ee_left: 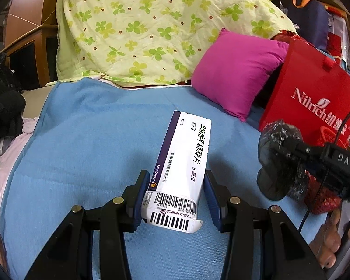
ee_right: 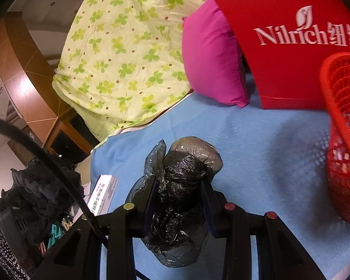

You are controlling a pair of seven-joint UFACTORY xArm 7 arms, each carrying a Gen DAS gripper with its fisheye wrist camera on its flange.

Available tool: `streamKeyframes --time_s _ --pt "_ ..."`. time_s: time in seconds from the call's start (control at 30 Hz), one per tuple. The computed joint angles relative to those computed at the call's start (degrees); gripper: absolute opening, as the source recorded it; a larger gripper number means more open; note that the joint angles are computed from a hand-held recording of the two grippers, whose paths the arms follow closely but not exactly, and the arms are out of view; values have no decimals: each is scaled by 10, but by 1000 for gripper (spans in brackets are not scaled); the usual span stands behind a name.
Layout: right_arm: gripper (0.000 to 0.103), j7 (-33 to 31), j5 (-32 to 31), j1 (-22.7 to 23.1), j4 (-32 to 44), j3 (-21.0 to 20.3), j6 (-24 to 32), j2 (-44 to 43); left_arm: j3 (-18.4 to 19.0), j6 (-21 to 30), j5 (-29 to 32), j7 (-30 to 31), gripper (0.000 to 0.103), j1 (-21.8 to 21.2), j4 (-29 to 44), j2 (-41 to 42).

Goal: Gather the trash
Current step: 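Lift both held items and carry them toward the red mesh basket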

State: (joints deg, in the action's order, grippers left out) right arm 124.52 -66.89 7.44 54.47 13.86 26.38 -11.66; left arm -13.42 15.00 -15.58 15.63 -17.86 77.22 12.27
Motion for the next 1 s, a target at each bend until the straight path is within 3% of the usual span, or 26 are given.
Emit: streamKeyframes --time_s 0.23,0.43,1.0 --pt "39 20 14 -3 -49 20 5 -50 -15 -22 -72 65 48 8 -95 -63" --pt "39 39 27 -18 -86 44 -5 -91 0 -17 -141 122 48 -9 -148 -107" --pt "39 43 76 -70 -147 126 -16 -188 52 5 -101 105 48 -66 -235 -223"
